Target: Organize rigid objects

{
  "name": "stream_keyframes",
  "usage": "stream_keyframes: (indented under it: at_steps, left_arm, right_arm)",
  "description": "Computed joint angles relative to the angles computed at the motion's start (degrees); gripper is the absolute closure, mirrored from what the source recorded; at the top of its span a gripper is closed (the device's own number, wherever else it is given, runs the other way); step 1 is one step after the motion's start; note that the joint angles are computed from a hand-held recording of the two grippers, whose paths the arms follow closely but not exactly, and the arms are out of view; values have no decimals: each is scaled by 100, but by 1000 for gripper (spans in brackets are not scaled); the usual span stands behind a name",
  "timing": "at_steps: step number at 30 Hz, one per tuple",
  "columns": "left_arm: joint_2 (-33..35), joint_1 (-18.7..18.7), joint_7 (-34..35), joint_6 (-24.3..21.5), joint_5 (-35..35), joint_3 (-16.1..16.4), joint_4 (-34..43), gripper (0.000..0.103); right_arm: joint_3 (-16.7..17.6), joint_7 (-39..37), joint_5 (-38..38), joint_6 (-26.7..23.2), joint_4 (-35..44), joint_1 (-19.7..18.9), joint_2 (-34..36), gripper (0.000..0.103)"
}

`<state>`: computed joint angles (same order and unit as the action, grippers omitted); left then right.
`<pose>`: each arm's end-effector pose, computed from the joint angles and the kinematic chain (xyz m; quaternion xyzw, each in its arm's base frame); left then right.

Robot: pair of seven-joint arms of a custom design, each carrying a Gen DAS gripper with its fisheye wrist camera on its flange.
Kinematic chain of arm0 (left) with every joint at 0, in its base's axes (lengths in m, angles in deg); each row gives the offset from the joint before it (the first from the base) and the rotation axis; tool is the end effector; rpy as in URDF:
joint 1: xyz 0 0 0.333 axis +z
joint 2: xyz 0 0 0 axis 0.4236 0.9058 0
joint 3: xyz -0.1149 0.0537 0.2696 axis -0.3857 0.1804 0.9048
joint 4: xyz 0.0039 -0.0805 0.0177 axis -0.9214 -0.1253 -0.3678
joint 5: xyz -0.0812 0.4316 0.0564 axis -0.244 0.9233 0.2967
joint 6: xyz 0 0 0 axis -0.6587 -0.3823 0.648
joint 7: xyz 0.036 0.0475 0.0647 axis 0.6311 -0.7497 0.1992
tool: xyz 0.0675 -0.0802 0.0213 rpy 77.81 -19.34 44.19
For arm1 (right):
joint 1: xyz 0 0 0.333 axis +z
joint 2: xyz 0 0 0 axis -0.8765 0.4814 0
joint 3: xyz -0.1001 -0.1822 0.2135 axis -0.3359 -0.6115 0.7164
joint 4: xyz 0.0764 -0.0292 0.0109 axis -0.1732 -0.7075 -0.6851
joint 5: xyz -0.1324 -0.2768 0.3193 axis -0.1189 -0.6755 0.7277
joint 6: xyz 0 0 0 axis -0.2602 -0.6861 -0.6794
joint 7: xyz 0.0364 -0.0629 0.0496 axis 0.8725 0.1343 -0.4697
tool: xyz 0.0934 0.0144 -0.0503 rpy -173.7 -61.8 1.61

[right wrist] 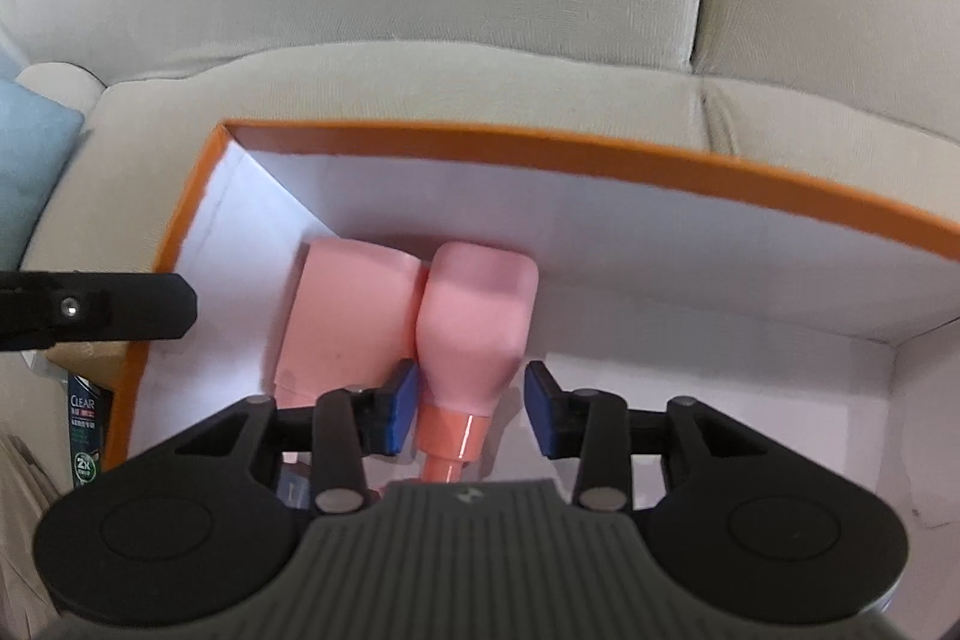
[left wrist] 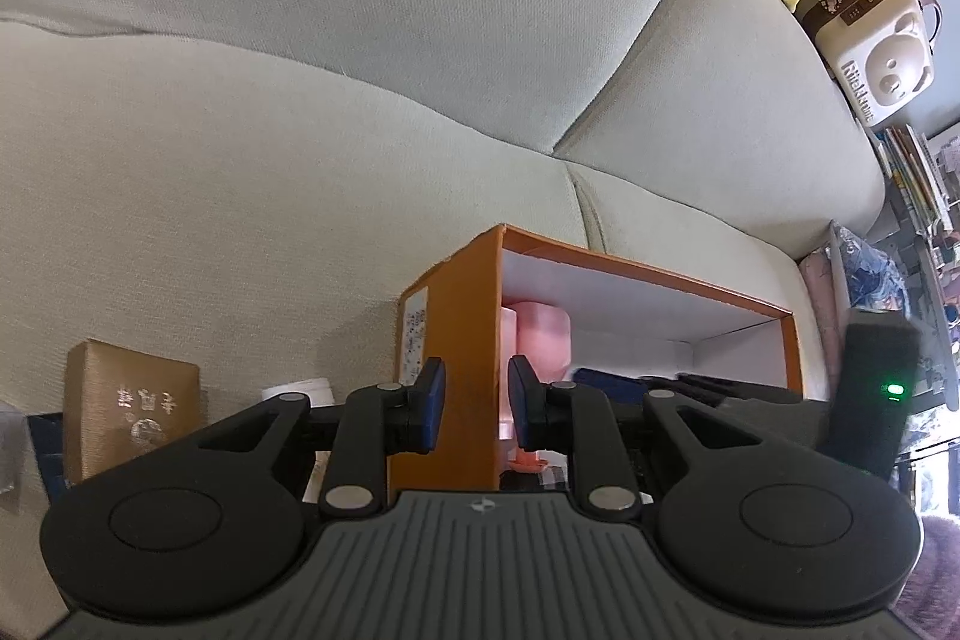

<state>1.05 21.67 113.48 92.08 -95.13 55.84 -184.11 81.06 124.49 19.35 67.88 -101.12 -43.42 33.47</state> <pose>0.5189 -0.0828 0.5794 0.7342 -0.5978 0.3211 0.0208 0.5518 0.2087 0.5558 -0.8285 0.5152 -0.0436 0.2151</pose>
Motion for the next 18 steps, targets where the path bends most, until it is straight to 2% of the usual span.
stream_keyframes:
  at_steps: [5,9,12,13,15,18]
  left_arm:
    - [-212,-4,71,141,239,-93,-132,78]
    - [-495,-32,112,169,366,-96,-318,78]
    - [-719,-32,109,113,413,-67,-453,78]
    - [-797,-28,106,89,431,-57,-502,78]
    - [-933,-6,75,36,475,-48,-587,78]
    - [-1100,54,-21,-65,582,-54,-694,78]
  right_arm:
    - [-61,-171,-44,54,-208,4,-369,59]
    - [121,171,-540,293,-450,45,-606,54]
    - [164,365,-847,259,-559,76,-691,59]
    - [175,514,-956,130,-514,60,-647,65]
    - [133,737,-1040,3,-504,20,-522,70]
    - [87,1403,-1094,-87,-546,-112,-380,74]
